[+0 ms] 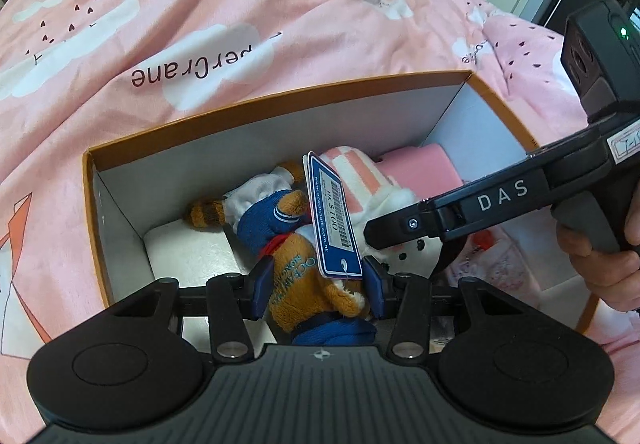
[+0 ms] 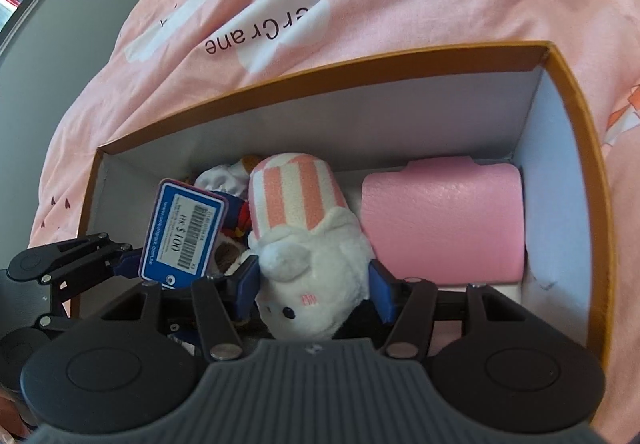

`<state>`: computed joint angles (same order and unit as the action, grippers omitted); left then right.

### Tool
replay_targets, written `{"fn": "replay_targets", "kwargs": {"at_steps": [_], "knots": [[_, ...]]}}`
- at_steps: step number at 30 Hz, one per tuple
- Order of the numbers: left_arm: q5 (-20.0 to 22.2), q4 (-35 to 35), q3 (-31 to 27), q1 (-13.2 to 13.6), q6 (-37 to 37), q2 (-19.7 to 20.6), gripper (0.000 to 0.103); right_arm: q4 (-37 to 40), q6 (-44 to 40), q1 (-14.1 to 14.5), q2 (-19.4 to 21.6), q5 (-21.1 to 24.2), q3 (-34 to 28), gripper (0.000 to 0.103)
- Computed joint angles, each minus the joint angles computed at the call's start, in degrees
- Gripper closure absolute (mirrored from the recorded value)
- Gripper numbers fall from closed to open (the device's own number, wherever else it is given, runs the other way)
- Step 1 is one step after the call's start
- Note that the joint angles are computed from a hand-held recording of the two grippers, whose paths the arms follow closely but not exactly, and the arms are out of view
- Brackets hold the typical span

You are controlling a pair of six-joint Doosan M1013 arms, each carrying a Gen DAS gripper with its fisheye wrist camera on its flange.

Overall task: Organize objects
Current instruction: 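Lower both plush toys into the orange box and open both tools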

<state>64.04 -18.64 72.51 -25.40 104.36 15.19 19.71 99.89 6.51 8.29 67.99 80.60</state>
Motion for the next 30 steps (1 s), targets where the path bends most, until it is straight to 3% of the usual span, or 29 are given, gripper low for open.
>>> {"fn": "replay_targets", "kwargs": {"at_steps": [6,14,18,25,30], "knots": [[1.95,2.31,-1.41,-0.43,-2.12,1.28,0.049,-0.86,0.16,0.57,0.79,-0.96,-0.13,0.042],[-0.14,4.38,0.14,-1.15,-1.13,-0.15,0.041,-1.18,-2.46,0.86,-0.28,-3.41,1.09,0.035],[-4.12,4.38,1.81,-1.37,-0.32,-1.86,0.033,-1.02,-3.57,0.65,-1.30,-4.89,1.74,0.029],[-12.60,3.97,5.21,-2.28,-0.92,-6.45,0.031,-1.54,-6.23,0.49,-4.99,-7.83,3.30,0.029],[-20.56,1.97,9.26,-3.45,0.54,-10.84,0.027,0.33,-7.50,0.83,-10.46,-14.88,7.36,0.029]]}}
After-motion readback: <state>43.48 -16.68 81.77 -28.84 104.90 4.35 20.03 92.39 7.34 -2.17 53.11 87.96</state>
